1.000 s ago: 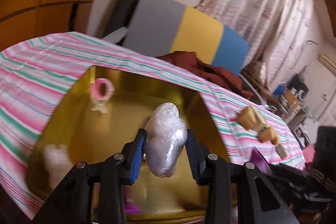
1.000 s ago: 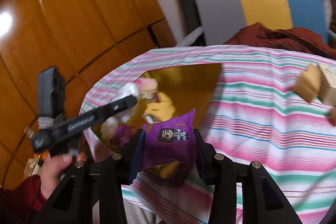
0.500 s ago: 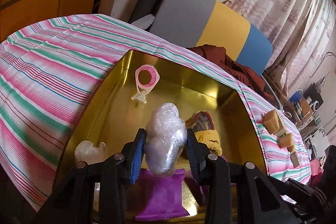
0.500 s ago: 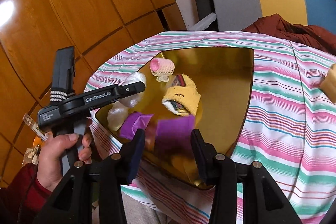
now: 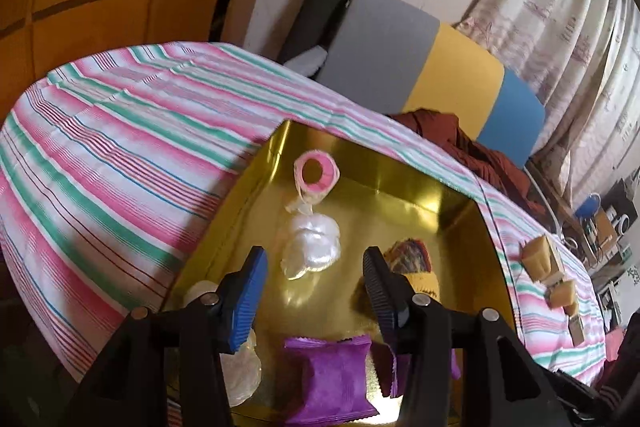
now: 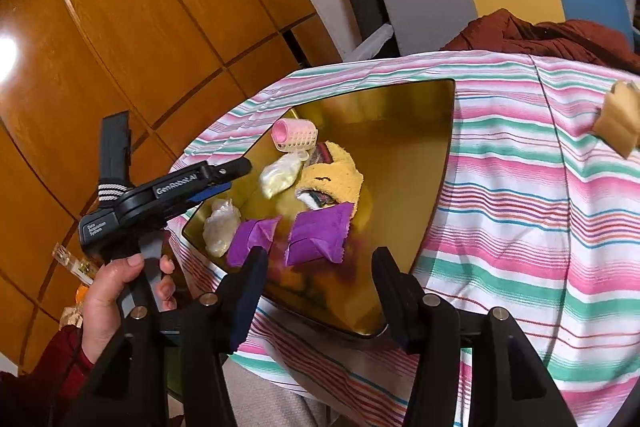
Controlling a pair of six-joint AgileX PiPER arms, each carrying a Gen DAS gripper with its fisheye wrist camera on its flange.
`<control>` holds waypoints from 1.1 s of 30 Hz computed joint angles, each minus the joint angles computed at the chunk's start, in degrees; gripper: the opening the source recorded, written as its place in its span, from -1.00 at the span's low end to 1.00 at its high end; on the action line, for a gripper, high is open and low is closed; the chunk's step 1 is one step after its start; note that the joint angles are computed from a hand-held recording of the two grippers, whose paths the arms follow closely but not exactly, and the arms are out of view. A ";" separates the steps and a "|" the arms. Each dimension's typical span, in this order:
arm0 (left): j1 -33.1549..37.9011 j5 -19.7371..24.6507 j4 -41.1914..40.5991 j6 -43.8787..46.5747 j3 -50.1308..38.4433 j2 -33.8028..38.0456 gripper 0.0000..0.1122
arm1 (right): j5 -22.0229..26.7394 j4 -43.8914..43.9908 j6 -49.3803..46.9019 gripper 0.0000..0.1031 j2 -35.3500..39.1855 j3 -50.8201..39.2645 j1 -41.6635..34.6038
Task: Organize objects
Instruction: 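Carry bundle and purple packet to the gold tray and release both, then move both tools back over the items on the striped cloth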
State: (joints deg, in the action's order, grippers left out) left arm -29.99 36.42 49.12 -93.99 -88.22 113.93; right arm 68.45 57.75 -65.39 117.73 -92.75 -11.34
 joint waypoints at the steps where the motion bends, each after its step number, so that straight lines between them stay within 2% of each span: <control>1: -0.26 0.45 0.74 -0.55 -0.10 -0.14 -0.11 | 0.09 0.18 0.22 0.08 0.10 -0.14 -0.17; 5: -1.31 1.51 2.13 -1.32 -1.13 -0.23 -0.11 | 0.23 0.93 0.35 0.17 0.03 -0.20 -0.96; 11: -2.95 1.75 -0.46 3.05 -4.97 1.48 -0.10 | 0.28 2.01 1.20 0.21 0.51 -1.69 -2.50; 13: -3.84 1.97 -0.83 4.13 -6.35 2.10 -0.10 | 0.27 2.09 1.79 0.32 0.87 -2.54 -3.08; 18: -5.90 1.86 -3.95 10.00 -11.49 4.59 -0.10 | 0.17 1.77 4.08 0.44 2.73 -6.05 -5.21; 26: -9.49 2.88 -12.22 22.08 -22.35 10.66 -0.10 | -0.02 -0.62 8.62 0.47 7.05 -13.23 -9.01; 33: -11.70 3.51 -18.06 28.91 -31.38 15.44 -0.10 | -0.79 -4.11 11.50 0.52 11.14 -19.50 -12.36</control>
State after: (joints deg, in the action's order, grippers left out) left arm -41.69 39.93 31.06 -65.08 -119.59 129.36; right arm 67.66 53.63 -53.89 128.87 -112.25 -23.70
